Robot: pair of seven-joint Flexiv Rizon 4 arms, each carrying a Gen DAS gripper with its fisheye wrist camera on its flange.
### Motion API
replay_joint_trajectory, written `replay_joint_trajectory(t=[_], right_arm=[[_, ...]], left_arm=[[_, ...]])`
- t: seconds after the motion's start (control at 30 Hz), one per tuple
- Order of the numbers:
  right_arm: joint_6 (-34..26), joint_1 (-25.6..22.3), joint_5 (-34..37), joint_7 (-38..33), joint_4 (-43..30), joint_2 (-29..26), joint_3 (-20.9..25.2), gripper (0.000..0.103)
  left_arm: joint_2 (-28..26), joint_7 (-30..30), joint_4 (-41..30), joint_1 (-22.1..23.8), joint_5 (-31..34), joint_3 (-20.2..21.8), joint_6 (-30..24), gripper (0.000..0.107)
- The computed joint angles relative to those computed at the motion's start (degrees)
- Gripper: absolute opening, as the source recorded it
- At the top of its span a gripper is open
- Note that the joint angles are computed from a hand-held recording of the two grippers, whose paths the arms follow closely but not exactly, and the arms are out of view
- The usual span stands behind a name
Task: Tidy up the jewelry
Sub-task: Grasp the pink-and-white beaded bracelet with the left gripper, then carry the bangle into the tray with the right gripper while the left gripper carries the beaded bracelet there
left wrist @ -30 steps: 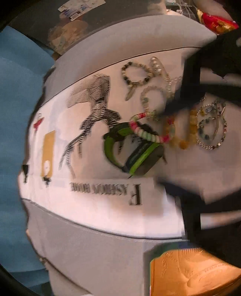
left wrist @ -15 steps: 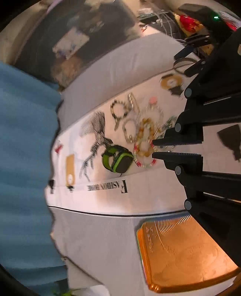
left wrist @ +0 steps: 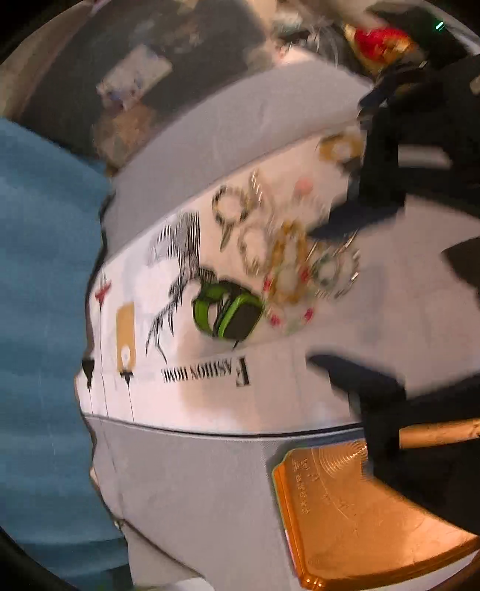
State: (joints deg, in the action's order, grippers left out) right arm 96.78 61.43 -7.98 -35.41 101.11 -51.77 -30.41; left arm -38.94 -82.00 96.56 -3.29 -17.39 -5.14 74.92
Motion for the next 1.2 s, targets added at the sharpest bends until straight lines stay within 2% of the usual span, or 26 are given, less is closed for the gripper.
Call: replay_joint_trajectory(t=[0.03,0.13,0.17,0.3,0.5,0.73,0.77,0.8,0.83,0.87,0.97,1.2], right_arm=[[0.0,-0.6,-0.1,-0.1,-0.4,-0.2,0.5,0.061],[-0.3,-2.4,-0.4,-0.2,-1.5,-0.9,2.0,0.061],[-0.4,-3.1,-0.6,-0.2,-1.9,-1.0,2.7,0.061],[-0.6,-4.7,-1.0,0.0,-2.7,-1.4,4.2,0.061],[-0.3,-5.7,-1.4,0.2,-3.4,-1.7,5.2,0.061],[-1.2,-6.8,-2.1,0.4,-4.0,-1.7,6.5,0.061],[-1.3,-7.0,-2.2,0.5,-4.1,-1.7,6.6,0.061],[-1.4,-7.0,-2.4,0.6,-4.2,-1.8,6.6,0.061],[-1.4,-7.1,-2.5,0.7,-4.2,-1.8,6.7,0.061],[-1.6,-7.2,-2.6,0.8,-4.3,-1.9,6.7,0.061],[-1.7,-6.0,-2.8,1.4,-3.7,-1.6,5.2,0.061],[1.4,-0.3,-1.2,1.9,0.0,0.8,-1.3,0.061]], left_arm=[[-1.7,-1.1,-2.5,-1.5,1.2,2.1,-1.1,0.068],[-4.7,-2.5,-6.5,-2.3,2.4,3.7,-3.3,0.065],[-6.0,-3.8,-8.2,-3.1,3.3,5.3,-4.0,0.061],[-7.4,-4.1,-9.6,-1.7,3.9,4.6,-5.1,0.045],[-8.9,-3.8,-12.2,-2.6,7.5,6.6,-7.5,0.039],[-10.2,-1.9,-14.3,-3.7,11.1,7.3,-8.0,0.038],[-10.3,-1.6,-14.4,-3.8,11.4,7.2,-7.9,0.034],[-10.3,-0.3,-14.2,-3.3,11.4,6.3,-7.3,0.017],[-10.3,0.0,-14.3,-3.6,11.7,6.6,-7.3,0.005],[-10.1,0.9,-14.3,-3.9,12.2,6.6,-7.4,0.005],[-8.5,2.4,-11.7,-4.3,13.2,6.3,-3.6,0.005],[1.6,6.7,1.8,0.6,8.4,-0.4,7.5,0.005]])
